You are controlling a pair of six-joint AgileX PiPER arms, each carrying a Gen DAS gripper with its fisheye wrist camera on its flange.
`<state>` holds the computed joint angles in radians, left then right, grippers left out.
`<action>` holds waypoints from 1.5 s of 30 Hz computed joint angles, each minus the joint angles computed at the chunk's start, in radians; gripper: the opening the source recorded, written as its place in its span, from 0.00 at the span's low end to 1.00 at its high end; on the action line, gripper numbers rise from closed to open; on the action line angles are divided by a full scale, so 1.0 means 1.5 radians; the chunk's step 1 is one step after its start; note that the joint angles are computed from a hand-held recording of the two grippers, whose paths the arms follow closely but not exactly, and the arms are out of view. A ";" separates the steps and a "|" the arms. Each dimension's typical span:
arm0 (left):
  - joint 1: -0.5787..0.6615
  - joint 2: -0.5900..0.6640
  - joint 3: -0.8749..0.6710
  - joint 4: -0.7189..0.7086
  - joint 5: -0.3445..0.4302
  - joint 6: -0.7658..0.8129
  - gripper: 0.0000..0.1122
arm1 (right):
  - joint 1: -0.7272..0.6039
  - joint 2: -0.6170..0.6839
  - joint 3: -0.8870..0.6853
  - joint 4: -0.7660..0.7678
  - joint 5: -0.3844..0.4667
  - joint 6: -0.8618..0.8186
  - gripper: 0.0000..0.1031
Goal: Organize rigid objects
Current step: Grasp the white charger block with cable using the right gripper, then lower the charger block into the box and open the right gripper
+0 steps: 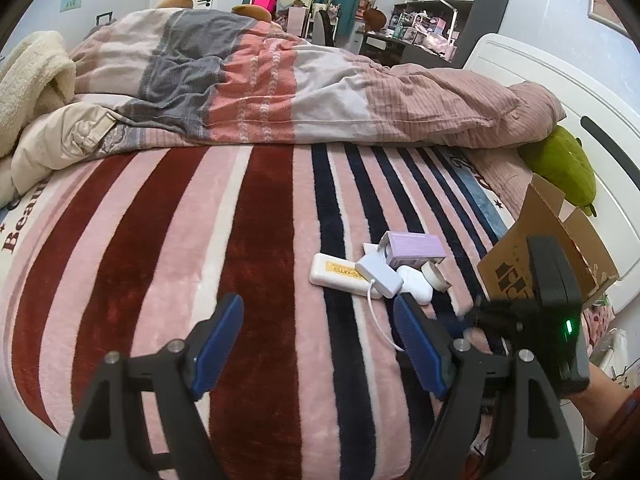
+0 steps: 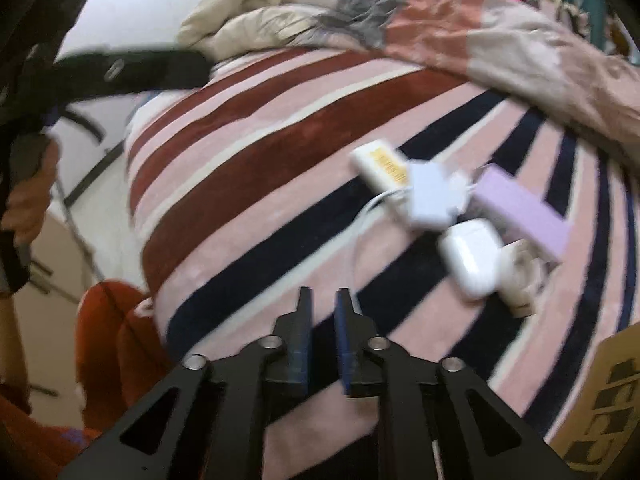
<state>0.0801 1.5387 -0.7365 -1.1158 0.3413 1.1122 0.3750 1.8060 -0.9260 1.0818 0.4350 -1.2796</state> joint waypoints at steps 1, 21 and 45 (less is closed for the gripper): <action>0.001 0.000 0.000 0.000 0.000 0.001 0.67 | -0.001 0.006 -0.007 0.023 -0.022 -0.012 0.46; 0.023 -0.008 0.020 0.026 0.011 -0.019 0.67 | 0.001 0.044 -0.062 0.033 -0.012 -0.055 0.22; -0.272 0.169 -0.477 0.164 0.253 -0.297 0.25 | -0.374 -0.283 0.009 0.096 0.271 -0.193 0.22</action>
<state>-0.3282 1.7916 -1.4518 -0.8693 0.7202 0.6674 -0.1864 1.3821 -0.9120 1.2265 0.8417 -1.5695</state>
